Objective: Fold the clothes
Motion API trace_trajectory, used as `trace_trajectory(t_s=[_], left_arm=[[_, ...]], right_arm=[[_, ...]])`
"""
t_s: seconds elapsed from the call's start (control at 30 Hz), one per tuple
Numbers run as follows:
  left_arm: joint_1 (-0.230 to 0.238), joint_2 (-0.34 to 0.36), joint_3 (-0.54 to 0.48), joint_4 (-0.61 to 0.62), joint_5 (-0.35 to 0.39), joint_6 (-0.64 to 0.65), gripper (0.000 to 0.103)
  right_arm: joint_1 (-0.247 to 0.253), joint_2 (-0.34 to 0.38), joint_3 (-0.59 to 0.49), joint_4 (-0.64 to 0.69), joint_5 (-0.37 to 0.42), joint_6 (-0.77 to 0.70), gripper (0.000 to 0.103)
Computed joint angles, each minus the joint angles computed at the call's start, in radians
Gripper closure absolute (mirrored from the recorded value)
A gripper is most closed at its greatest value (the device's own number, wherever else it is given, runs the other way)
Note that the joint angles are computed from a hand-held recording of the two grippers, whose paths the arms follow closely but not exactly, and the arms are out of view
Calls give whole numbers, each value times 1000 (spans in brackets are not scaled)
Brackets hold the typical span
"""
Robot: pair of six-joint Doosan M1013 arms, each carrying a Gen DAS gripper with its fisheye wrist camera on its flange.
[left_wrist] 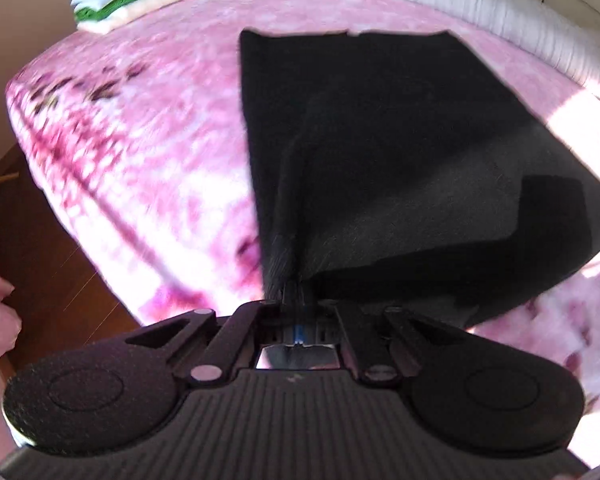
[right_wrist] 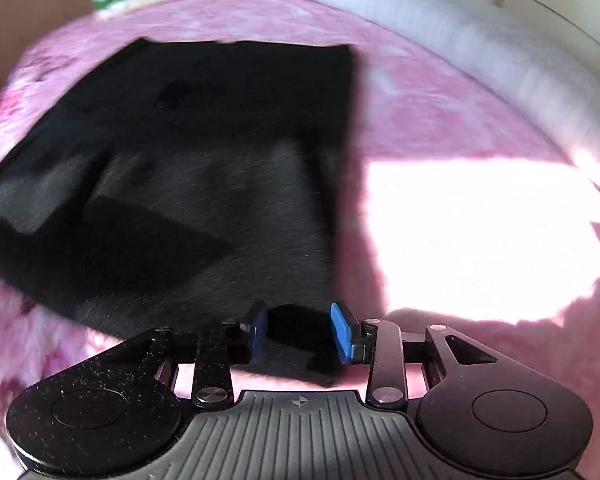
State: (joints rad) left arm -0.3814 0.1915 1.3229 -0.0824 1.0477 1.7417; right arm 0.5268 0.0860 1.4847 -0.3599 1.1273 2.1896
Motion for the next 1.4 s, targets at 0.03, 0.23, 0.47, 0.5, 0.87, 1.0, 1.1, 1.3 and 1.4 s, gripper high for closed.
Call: trace_trajectory(t_s=[0.03,0.23,0.47,0.5,0.87,1.0,1.1,1.3,1.4], left_arm=[[-5,8,-16,-21,-2,-2,100],[-65,88,-93,-155,-29,109,99],[-125,105,-54,-77,-113,309,93],[-121,99,-43,-50,-130,303,93],[-45,66,-31,-81,-86,179,97],[-49,34,19,-6,-86,95,96],[-47,43,-22,27,10,-46,96],[-68,81,-178,53,330,-220,91],[-98,84,-241,81,461,-272,81]], right_arm=[[-2,4,-12,-15,-7,21,68],[-19,77,-69,32,-155,-24,68],[0,137,-76,26,-219,-248,68],[2,136,-69,5,-216,-265,63],[-19,95,-85,-13,-142,-107,47],[-14,78,-66,123,-141,-162,47],[-24,72,-56,126,-82,-51,47],[-26,59,-132,155,70,157,48],[-6,61,-195,209,183,218,47]])
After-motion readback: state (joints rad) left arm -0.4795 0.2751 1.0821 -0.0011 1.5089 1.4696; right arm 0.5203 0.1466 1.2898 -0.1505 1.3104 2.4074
